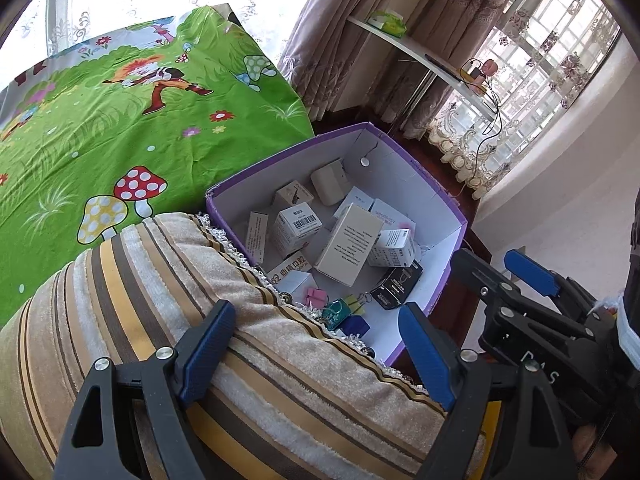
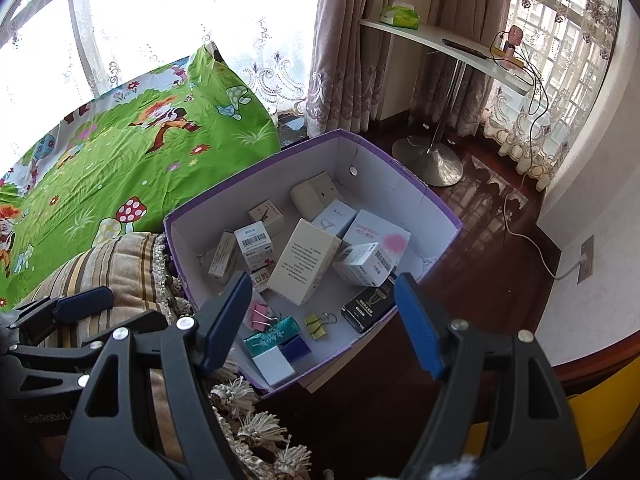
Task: Organize rigid objects
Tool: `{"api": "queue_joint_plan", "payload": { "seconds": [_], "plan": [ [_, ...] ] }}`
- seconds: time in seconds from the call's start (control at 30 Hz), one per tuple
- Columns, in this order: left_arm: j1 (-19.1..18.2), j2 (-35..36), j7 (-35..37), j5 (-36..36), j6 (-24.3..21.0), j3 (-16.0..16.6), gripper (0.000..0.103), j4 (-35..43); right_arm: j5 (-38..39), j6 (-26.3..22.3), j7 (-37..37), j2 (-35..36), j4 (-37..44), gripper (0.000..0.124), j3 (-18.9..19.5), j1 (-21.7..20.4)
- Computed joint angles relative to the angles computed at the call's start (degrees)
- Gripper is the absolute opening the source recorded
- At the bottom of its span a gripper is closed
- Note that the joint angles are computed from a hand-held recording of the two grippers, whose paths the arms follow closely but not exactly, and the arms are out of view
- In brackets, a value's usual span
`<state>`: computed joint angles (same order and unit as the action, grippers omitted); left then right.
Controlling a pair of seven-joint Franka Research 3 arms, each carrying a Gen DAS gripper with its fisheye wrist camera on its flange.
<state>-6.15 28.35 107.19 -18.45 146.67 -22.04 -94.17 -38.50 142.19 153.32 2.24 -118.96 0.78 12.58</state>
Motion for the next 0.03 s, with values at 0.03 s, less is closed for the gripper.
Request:
{"api": "queue_joint_plan", "payload": {
  "seconds": [0.03],
  "plan": [
    [0.09,0.26,0.29,-0.06,-0.37,-0.15,0.085,0.34,0.18,0.08,-0.04,0.02,-0.03,0.076,-0.05,-0.05]
  ]
}}
